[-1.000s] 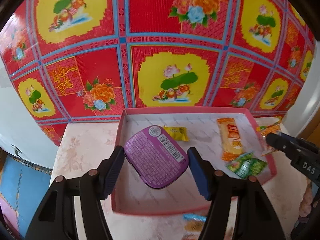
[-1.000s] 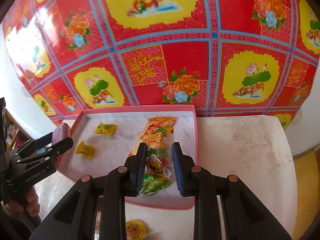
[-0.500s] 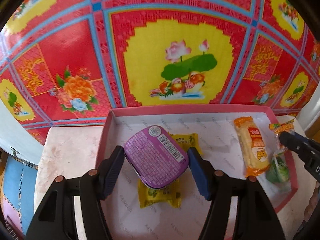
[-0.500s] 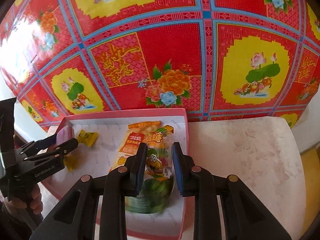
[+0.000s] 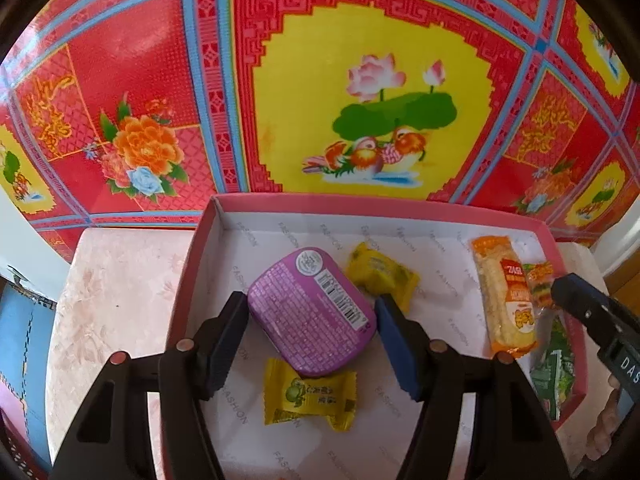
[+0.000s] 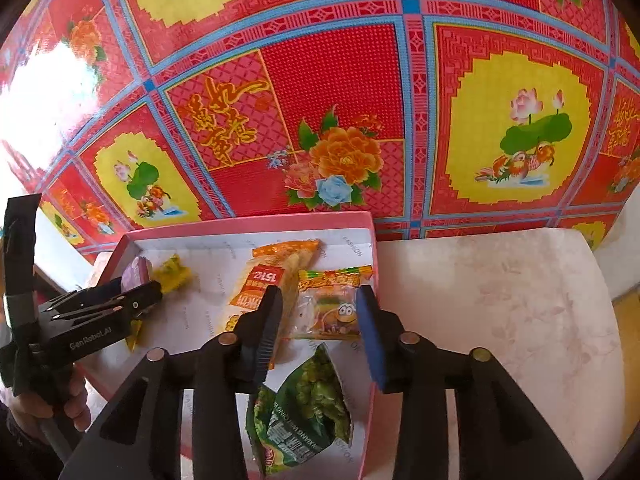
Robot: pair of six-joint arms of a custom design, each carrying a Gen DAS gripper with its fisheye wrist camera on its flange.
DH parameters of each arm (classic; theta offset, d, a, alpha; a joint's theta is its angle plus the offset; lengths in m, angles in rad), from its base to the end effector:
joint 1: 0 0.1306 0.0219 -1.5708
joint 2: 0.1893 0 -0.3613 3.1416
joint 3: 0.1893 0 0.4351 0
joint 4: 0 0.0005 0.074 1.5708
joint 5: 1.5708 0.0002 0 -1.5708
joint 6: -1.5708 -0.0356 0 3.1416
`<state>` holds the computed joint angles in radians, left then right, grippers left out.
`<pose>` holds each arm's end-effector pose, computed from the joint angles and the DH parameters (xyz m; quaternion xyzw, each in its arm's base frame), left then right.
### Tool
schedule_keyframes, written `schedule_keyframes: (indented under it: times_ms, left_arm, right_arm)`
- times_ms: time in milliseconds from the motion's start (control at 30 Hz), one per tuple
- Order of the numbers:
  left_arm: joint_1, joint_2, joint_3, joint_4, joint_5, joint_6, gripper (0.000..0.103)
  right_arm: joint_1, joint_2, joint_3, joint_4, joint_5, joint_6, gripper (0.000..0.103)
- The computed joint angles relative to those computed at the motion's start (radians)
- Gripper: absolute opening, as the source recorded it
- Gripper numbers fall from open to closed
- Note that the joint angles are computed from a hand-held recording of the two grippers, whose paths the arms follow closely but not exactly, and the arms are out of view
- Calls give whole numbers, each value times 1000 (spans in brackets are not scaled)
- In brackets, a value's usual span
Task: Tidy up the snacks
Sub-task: 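Open both tools to drop the tin and snack pack in the box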
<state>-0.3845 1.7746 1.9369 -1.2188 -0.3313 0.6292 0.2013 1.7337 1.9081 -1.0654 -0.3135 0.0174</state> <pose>0.5997 -0.2307 0.4408 -0.1580 0.9416 0.0177 0.2967 0.6276 0.1388 0.4612 -0.1534 0.9200 0.1768 0.3144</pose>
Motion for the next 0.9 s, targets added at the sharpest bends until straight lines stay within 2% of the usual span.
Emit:
schedule_keyframes:
  times_ms: [67, 300, 700, 800, 900]
  left_arm:
    - [-5, -15, -14, 2, -14, 4, 70]
    - [-9, -70, -50, 12, -40, -10, 73]
    - [-30, -200, -158, 44, -21, 10, 73]
    - [-67, -201, -118, -4, -43, 47, 73]
    - [-80, -201, -111, -16, -49, 52, 73]
  right_arm:
    - [1, -6, -6, 0, 1, 1, 45]
    - [4, -38, -34, 14, -8, -4, 46]
    - [-3, -147, -126, 23, -17, 5, 46]
    - [-8, -174, -143, 16, -13, 6, 46]
    - [-12, -199, -164, 9, -16, 0, 46]
